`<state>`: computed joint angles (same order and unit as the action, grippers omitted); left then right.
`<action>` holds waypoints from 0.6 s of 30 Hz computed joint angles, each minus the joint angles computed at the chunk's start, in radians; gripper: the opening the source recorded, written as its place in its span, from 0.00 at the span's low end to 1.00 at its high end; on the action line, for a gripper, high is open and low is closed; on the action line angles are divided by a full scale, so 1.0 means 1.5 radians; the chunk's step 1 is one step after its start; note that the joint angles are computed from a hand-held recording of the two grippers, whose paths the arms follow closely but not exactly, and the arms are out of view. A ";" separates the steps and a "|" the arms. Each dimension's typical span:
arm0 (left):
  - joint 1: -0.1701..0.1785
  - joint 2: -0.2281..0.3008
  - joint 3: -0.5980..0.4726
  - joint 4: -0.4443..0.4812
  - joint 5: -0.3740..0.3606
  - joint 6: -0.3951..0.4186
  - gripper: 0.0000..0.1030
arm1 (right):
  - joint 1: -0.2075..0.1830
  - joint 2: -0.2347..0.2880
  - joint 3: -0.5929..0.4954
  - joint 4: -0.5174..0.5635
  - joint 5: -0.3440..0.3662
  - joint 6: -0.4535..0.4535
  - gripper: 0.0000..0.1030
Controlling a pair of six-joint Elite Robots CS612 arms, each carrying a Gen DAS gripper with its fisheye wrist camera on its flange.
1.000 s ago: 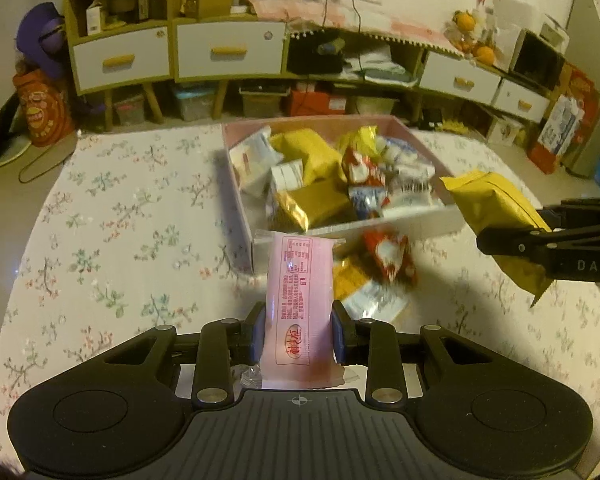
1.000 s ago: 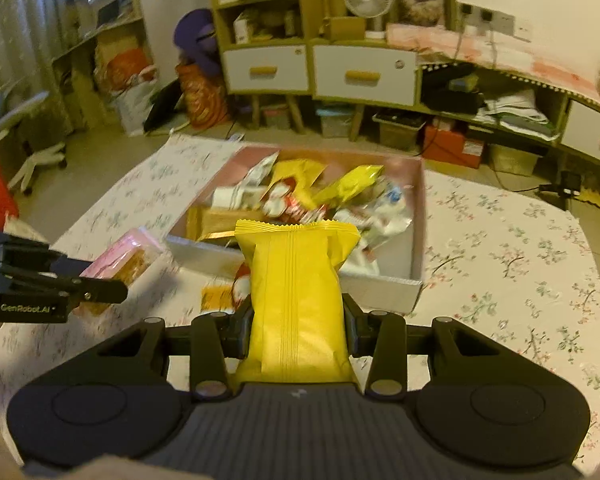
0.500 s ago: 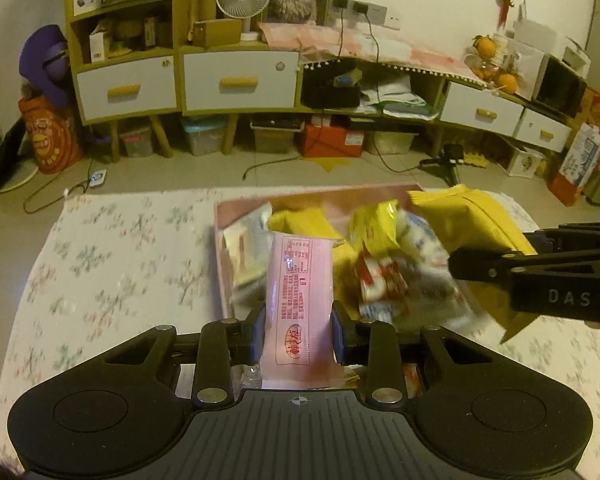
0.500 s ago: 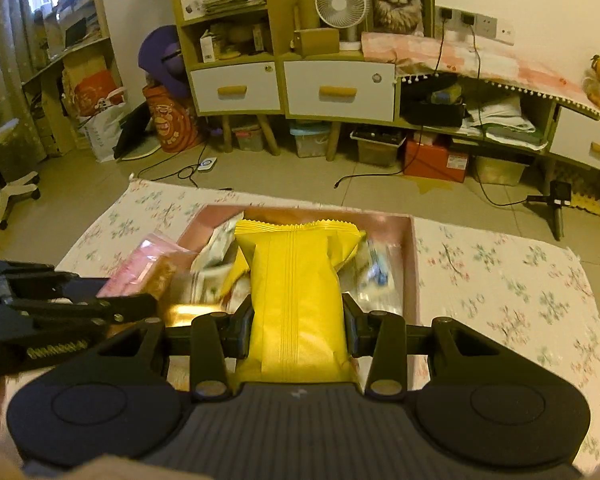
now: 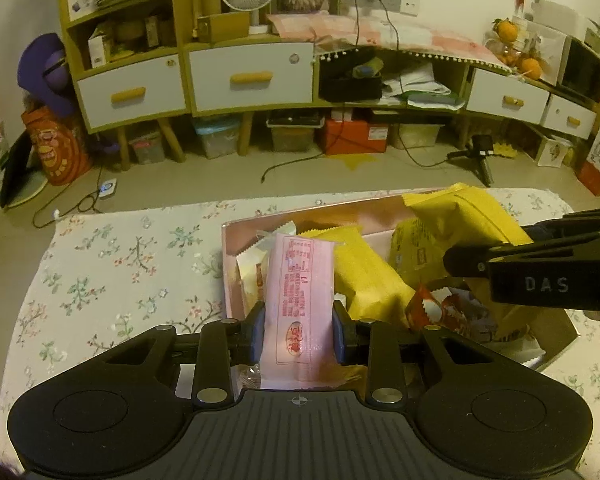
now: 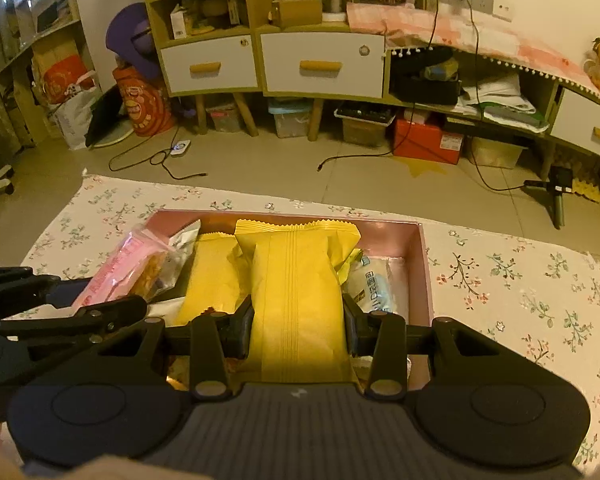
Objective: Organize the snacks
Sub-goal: 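Lower both packets into the pink box and open both tools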
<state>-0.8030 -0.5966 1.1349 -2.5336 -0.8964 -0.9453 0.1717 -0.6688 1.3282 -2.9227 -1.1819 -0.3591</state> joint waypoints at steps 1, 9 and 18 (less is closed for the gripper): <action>0.000 0.001 -0.001 -0.002 0.001 0.002 0.29 | 0.001 0.000 0.000 0.001 -0.003 -0.002 0.37; 0.002 0.008 -0.013 0.003 0.011 0.001 0.29 | 0.004 0.000 -0.005 0.014 -0.008 -0.004 0.38; 0.003 0.012 -0.013 -0.031 0.007 0.023 0.37 | 0.002 -0.001 -0.005 0.004 0.001 0.008 0.46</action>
